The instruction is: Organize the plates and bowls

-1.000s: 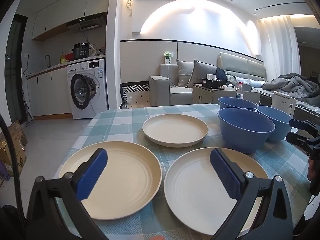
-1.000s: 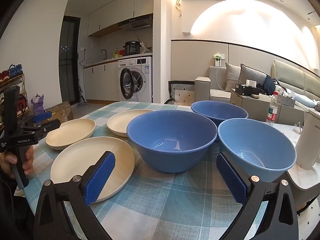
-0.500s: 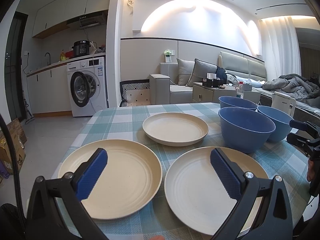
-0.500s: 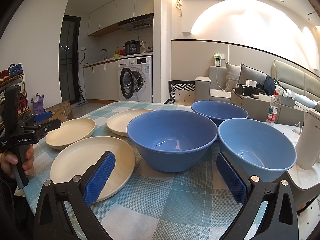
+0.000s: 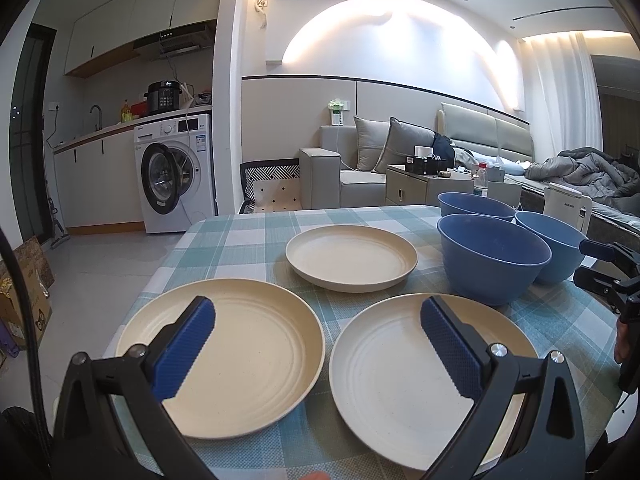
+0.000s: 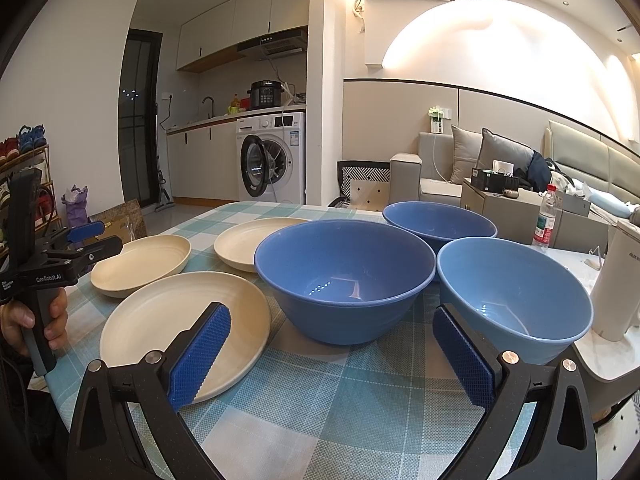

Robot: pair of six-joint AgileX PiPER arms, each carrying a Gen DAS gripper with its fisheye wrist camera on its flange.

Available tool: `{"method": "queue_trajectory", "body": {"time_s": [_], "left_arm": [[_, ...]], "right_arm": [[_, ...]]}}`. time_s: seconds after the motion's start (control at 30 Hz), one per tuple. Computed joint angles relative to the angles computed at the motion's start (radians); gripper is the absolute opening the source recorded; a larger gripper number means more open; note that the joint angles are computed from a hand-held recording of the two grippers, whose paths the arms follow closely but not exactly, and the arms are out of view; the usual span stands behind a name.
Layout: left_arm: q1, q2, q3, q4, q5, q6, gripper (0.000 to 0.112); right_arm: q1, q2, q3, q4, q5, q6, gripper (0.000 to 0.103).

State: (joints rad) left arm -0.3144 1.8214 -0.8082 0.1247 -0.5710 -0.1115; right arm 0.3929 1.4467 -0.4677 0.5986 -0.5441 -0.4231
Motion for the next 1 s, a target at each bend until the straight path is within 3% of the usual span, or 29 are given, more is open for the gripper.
{"method": "queue_trajectory", "body": {"time_s": [1.0], "left_arm": [[0.004, 0.000, 0.005, 0.003, -0.006, -0.004, 0.103]], "right_arm": [[0.006, 0.012, -0.010, 0.012, -0.005, -0.013, 0.103]]}}
